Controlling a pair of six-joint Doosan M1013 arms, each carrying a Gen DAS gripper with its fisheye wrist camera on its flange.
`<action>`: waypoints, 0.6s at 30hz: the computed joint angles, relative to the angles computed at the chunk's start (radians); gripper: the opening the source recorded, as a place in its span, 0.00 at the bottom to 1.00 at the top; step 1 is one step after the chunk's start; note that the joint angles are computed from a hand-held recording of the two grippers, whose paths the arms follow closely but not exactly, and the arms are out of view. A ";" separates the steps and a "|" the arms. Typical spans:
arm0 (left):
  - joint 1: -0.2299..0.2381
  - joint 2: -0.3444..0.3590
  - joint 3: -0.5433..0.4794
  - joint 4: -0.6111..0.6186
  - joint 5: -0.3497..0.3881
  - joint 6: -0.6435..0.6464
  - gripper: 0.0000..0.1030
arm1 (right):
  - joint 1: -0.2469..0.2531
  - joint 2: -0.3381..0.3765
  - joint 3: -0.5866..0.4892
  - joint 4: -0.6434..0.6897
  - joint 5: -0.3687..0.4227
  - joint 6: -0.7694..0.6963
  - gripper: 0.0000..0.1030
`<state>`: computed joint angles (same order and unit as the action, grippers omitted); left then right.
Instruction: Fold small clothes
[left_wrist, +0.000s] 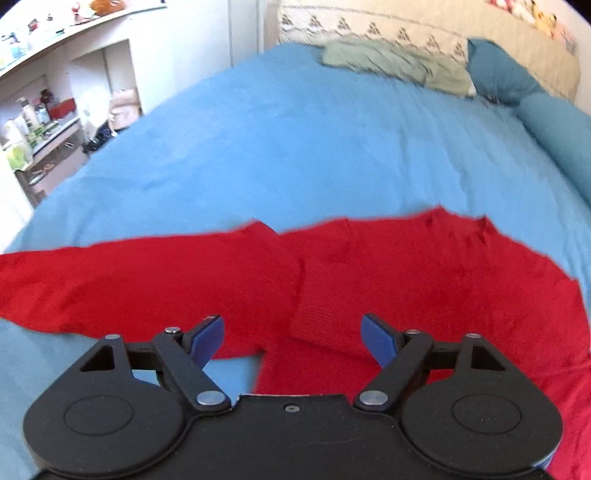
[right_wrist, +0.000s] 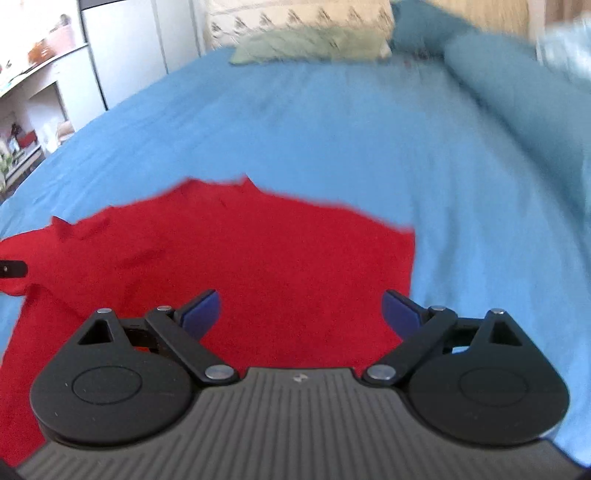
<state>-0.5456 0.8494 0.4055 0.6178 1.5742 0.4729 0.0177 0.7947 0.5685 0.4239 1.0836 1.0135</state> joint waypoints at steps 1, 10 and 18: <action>0.000 -0.027 0.034 0.007 -0.015 -0.020 0.83 | 0.009 -0.019 0.007 0.001 -0.004 -0.004 1.00; 0.036 -0.319 0.435 0.028 -0.172 -0.277 0.93 | 0.130 -0.073 -0.058 0.007 0.107 0.146 1.00; 0.099 -0.504 0.764 0.034 -0.244 -0.472 0.96 | 0.257 -0.120 0.055 -0.026 0.064 0.305 1.00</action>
<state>-0.4463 0.3456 1.1697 0.6523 1.3302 0.0010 0.2746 0.6742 0.6238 0.3982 1.1477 1.3190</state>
